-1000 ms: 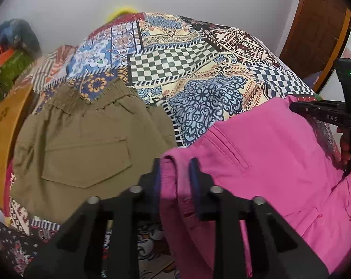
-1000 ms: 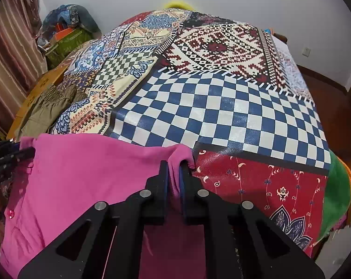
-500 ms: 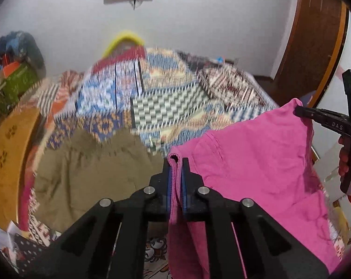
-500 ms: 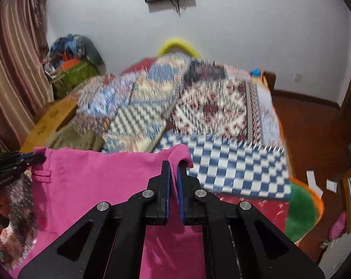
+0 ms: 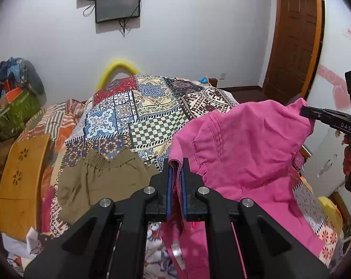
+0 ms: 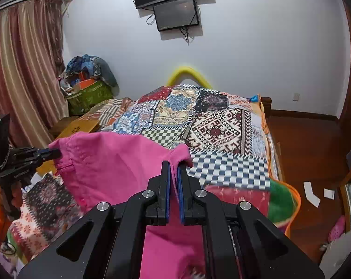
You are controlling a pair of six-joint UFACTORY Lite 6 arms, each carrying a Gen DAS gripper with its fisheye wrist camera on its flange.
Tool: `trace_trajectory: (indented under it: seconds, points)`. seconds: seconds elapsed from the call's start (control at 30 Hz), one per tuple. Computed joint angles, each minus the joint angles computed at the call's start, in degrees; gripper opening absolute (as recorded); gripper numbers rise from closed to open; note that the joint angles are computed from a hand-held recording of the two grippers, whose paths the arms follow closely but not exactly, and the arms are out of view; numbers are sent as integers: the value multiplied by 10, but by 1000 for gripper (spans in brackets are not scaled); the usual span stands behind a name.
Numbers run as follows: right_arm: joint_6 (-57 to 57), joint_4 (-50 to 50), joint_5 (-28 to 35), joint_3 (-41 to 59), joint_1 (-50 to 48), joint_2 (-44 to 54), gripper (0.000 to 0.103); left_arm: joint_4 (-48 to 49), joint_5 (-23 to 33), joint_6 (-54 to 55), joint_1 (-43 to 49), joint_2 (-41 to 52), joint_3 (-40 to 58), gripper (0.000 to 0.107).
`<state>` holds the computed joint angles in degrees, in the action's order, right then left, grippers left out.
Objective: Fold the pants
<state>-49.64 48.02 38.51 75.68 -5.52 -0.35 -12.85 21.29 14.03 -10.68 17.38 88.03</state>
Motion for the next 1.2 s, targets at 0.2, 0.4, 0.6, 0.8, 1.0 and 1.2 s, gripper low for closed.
trace_trajectory:
  seconds: [0.2,0.4,0.6,0.8,1.0,1.2]
  points:
    - [-4,23,39,-103,-25,-113,5,14,-19,-14,-16,-119,-136,7]
    - [13,16,89,-180,-54,-208,5,-16,-19,4,-22,-237,-268,7]
    - [34,3,132,-304,-85,-330,5,9,-29,-46,-44,-328,-386,7]
    - [49,-23,171,-415,-120,-436,5,81,-33,-131,-80,-411,-499,7]
    - [56,-61,196,-486,-141,-511,5,140,-28,-204,-106,-483,-594,7]
    - [60,-102,214,-553,-164,-581,5,181,-33,-258,-120,-515,-668,7]
